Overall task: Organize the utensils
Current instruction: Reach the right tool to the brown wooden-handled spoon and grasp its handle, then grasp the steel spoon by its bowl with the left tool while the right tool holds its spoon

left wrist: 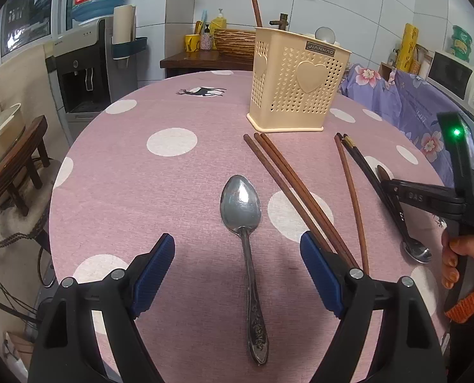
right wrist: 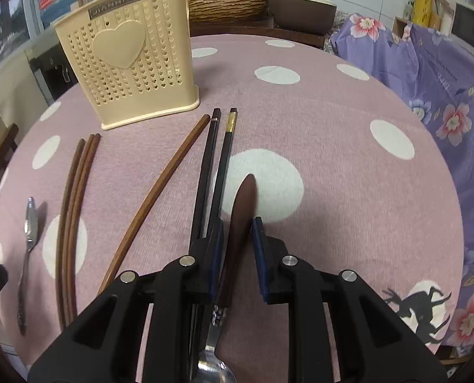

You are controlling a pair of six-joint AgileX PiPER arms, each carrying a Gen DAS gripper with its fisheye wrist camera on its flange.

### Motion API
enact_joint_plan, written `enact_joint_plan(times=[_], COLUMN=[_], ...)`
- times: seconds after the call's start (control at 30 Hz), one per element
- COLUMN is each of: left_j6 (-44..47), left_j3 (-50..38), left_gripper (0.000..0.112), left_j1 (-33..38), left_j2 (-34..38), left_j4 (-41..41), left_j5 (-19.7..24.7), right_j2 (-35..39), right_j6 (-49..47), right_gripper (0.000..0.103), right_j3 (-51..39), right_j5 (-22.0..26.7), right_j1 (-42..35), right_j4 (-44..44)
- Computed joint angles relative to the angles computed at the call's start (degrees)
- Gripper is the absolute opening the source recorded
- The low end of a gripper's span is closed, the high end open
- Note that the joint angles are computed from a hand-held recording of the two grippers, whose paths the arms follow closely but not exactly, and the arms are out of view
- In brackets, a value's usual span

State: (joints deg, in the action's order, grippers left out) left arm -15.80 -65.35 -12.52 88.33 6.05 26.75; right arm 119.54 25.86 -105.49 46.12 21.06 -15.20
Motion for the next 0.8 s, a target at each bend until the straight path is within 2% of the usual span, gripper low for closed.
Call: enact_joint_plan(times=[0.13,0.27,0.4,0.63,0.8], left_j6=[0.08,-0.11,-0.06,-0.34,-5.01], left_j3=[0.06,-0.19,-0.37,-1.56,-3.88], left_gripper=[0.080,0.080,0.080,0.080,0.080], left_j1=[0.24,0.61,0.86,0.57,-0.90], left_j2=[-0.11,-0.01,0.14,1.48,3.83], left_j4=[-0.21,0.03,-0.12,0.44,5.86], left_j5=[0.07,0.33,0.33,0.57,1.56], right_j2=[0.72,-1.58,-5.15,-9.27,-9.36], right_j6=[-1.98,-4.35,-4.96,-9.90,-5.49], right_gripper=[0.017,0.016,0.016,0.016,0.016], right_j3=[-1.14,3.02,9.25,14.98,15.56], right_j5=[-0.10,-2.31,-4.52,-7.36,-7.36], right_j1=[-0.10,0.47,2.01,-1.43,0.05], right_j4=[0.88,-0.88,-6.34,2.19,-2.00])
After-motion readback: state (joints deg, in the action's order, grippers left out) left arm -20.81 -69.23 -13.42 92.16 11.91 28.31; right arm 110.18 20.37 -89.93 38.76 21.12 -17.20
